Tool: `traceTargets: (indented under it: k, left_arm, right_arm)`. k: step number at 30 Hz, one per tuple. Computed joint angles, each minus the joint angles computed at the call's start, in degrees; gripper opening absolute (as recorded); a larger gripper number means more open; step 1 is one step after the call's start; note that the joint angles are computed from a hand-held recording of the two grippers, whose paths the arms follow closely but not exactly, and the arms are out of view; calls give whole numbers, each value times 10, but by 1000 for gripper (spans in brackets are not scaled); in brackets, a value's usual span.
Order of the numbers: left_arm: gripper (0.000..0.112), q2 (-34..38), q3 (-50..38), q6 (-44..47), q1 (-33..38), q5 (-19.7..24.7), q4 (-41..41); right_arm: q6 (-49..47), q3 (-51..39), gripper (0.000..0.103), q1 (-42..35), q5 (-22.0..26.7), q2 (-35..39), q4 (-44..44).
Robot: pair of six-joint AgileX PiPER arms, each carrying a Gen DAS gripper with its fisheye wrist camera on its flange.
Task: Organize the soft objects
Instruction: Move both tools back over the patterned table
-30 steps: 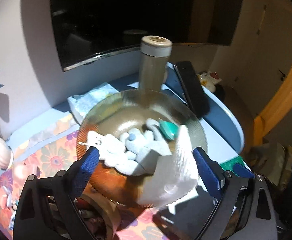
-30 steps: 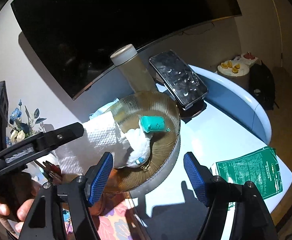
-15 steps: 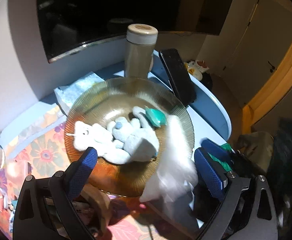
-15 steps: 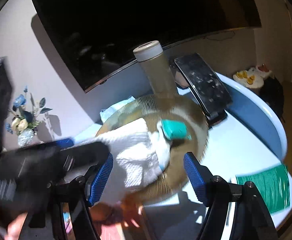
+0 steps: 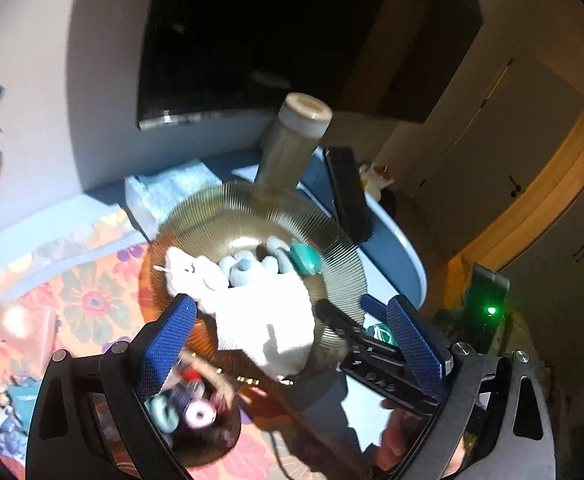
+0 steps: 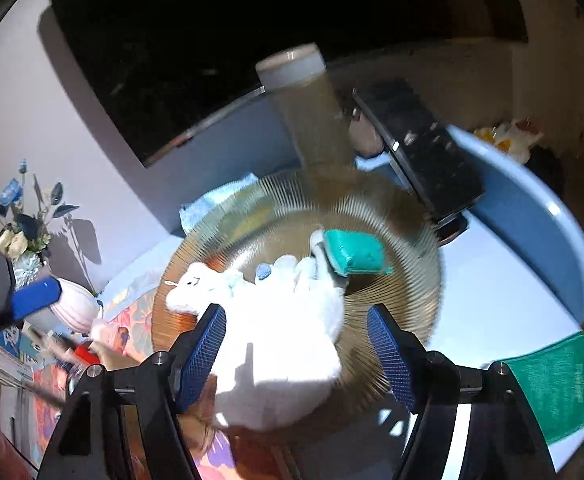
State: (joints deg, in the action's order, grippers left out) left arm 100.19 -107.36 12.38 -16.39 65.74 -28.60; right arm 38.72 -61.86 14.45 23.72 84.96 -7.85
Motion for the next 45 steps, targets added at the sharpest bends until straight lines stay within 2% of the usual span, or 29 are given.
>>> traceTargets:
  k: [3, 4, 5, 7, 9, 12, 16, 18, 20, 24, 26, 28, 30, 33, 35, 38, 40, 42, 44, 45]
  left_arm:
    - [96, -108, 115, 41, 19, -59, 17]
    - [96, -155, 161, 57, 34, -77, 27]
    - [96, -183, 185, 69, 51, -83, 29]
    - [96, -237, 227, 91, 105, -81, 30]
    - [96, -277, 253, 125, 201, -53, 6]
    - [96, -294, 264, 191, 354, -8, -38]
    - [96, -279, 277, 253, 508, 17, -62]
    - [96, -264, 289, 295, 561, 30, -88]
    - [96, -251, 313, 333, 594, 27, -98]
    - [96, -233, 372, 399, 616, 1, -116]
    - [96, -229, 409, 450, 624, -8, -145]
    - [96, -232, 443, 500, 625, -13, -171]
    - [96, -231, 470, 545, 610, -28, -191]
    - [96, -241, 513, 610, 570, -77, -209]
    - [96, -253, 541, 647, 529, -127, -211]
    - [96, -261, 568, 705, 474, -188, -221]
    - [96, -253, 570, 718, 446, -209, -212]
    - [96, -237, 564, 719, 421, -224, -197]
    - [91, -221, 558, 707, 400, -242, -182]
    - [84, -209, 550, 696, 391, -245, -172]
  right_arm:
    - [105, 41, 72, 49, 12, -68, -117]
    - [124, 52, 76, 64, 13, -85, -136]
    - [138, 64, 81, 81, 13, -100, -148]
    - [175, 83, 82, 132, 15, -121, -180]
    - [183, 88, 82, 185, 10, -123, -183]
    - [213, 85, 82, 255, -2, -105, -207]
    - [243, 43, 82, 339, -8, -40, -241]
    - [261, 18, 82, 367, -4, -2, -260]
    - [236, -11, 82, 380, -5, 34, -235]
    - [240, -47, 78, 394, -7, 88, -214]
    - [228, -67, 67, 394, -2, 114, -192]
    - [226, -99, 62, 396, 14, 144, -183]
    - [236, -123, 60, 400, 32, 163, -198]
    - [260, -163, 59, 411, 63, 193, -244]
    - [271, -186, 59, 412, 78, 211, -265]
    - [244, -199, 59, 388, 55, 226, -211]
    - [204, -197, 59, 362, 20, 233, -138]
    - [191, -200, 59, 351, 7, 239, -101]
    - [169, -209, 59, 337, -3, 249, -57]
    - [162, -220, 59, 332, -1, 258, -42]
